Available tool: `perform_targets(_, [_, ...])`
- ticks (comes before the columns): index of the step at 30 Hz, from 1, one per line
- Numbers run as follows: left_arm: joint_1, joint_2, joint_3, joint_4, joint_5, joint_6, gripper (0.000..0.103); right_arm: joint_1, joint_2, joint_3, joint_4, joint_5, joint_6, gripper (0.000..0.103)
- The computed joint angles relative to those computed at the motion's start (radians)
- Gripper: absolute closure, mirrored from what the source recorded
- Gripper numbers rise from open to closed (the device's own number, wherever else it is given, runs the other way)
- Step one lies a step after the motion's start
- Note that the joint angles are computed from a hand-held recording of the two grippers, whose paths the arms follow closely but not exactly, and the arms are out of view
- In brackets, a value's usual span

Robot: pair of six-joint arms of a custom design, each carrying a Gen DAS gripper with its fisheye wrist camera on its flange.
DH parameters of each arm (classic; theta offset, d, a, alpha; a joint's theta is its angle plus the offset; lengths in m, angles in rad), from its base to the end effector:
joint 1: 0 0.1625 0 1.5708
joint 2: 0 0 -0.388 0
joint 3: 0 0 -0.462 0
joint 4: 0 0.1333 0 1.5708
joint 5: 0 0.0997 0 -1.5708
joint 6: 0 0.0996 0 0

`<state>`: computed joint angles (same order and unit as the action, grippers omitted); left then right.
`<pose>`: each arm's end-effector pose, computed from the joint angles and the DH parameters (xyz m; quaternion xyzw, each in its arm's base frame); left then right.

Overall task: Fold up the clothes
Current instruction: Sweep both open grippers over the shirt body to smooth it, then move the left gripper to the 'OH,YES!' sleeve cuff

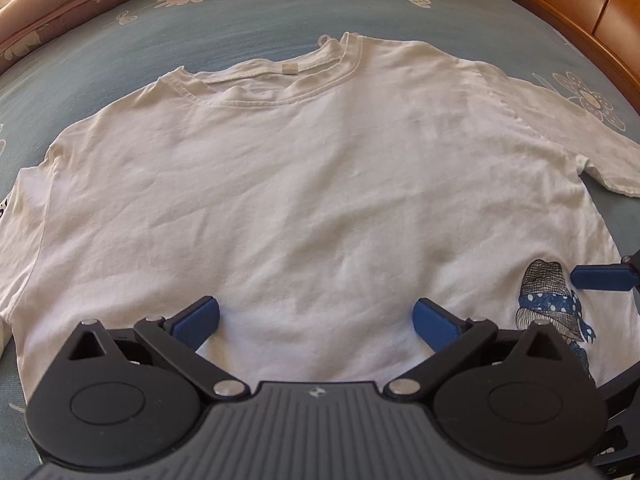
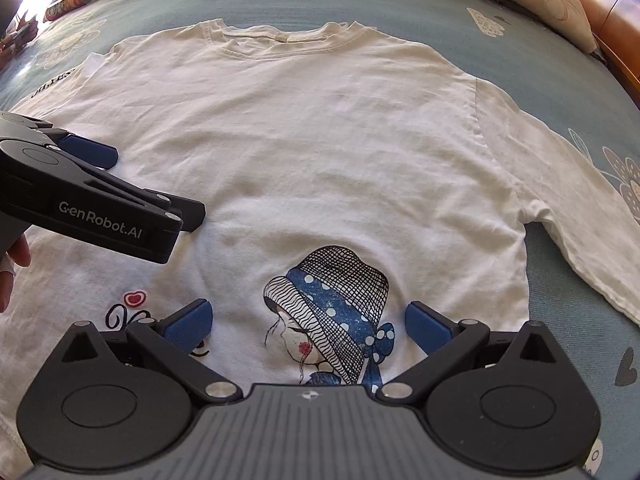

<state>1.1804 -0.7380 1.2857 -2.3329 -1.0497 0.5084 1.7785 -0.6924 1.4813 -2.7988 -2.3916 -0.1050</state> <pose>-0.1343 -0.8069 0.1198 0.3925 0.8773 -0.0881 0.2618 0.2124 -0.7149 0.0633 0.0535 -0.8976 0.2194 0.3786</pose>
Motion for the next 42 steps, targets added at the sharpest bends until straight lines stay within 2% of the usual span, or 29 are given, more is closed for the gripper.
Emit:
perform_targets(4, [0.003, -0.007, 0.022, -0.045, -0.012, 0.021, 0.0, 0.002, 0.01, -0.007, -0.01, -0.013, 0.001, 0.0])
perform_targets(7, [0.006, -0.017, 0.038, -0.066, -0.024, 0.046, 0.0, 0.001, 0.003, 0.022, -0.081, 0.0, -0.049, 0.0])
perform_targets(10, [0.008, -0.044, 0.065, -0.069, -0.027, 0.062, 0.001, 0.003, -0.021, 0.069, -0.127, 0.013, -0.093, 0.0])
perform_targets(13, [0.013, -0.103, 0.145, -0.127, -0.021, 0.091, 0.0, 0.0, -0.076, 0.152, -0.158, 0.032, -0.095, 0.0])
perform_targets(16, [0.022, -0.18, 0.238, -0.168, -0.022, 0.12, 0.0, 0.003, -0.134, 0.232, -0.147, 0.018, -0.08, 0.0])
perform_targets(18, [0.03, -0.225, 0.275, -0.136, -0.022, 0.11, 0.001, 0.008, -0.171, 0.276, -0.117, 0.009, -0.058, 0.0])
perform_targets(21, [0.034, -0.273, 0.305, -0.075, -0.003, 0.096, 0.0, 0.014, -0.214, 0.306, -0.026, -0.003, 0.024, 0.0])
perform_targets(23, [0.031, -0.291, 0.309, -0.04, 0.011, 0.084, 0.001, 0.02, -0.219, 0.291, 0.049, -0.016, 0.08, 0.0])
perform_targets(25, [0.028, -0.301, 0.32, -0.067, 0.008, 0.107, 0.001, 0.03, -0.201, 0.264, 0.05, -0.015, 0.063, 0.0])
perform_targets(28, [0.027, -0.301, 0.315, -0.078, -0.002, 0.113, 0.001, 0.042, -0.135, 0.2, -0.047, 0.027, -0.055, 0.0])
perform_targets(33, [0.041, -0.273, 0.276, -0.045, 0.021, 0.03, 0.001, 0.045, -0.005, 0.047, -0.074, 0.124, -0.191, 0.0])
perform_targets(34, [0.044, -0.277, 0.278, -0.046, 0.022, 0.02, 0.001, 0.044, 0.011, 0.026, -0.05, 0.129, -0.19, 0.0])
perform_targets(37, [0.05, -0.312, 0.298, -0.019, 0.031, -0.034, 0.001, 0.034, 0.011, 0.023, 0.036, 0.143, -0.106, 0.0])
perform_targets(42, [0.061, -0.38, 0.341, 0.04, 0.034, -0.04, 0.001, 0.038, -0.028, 0.102, -0.01, 0.139, -0.137, 0.0])
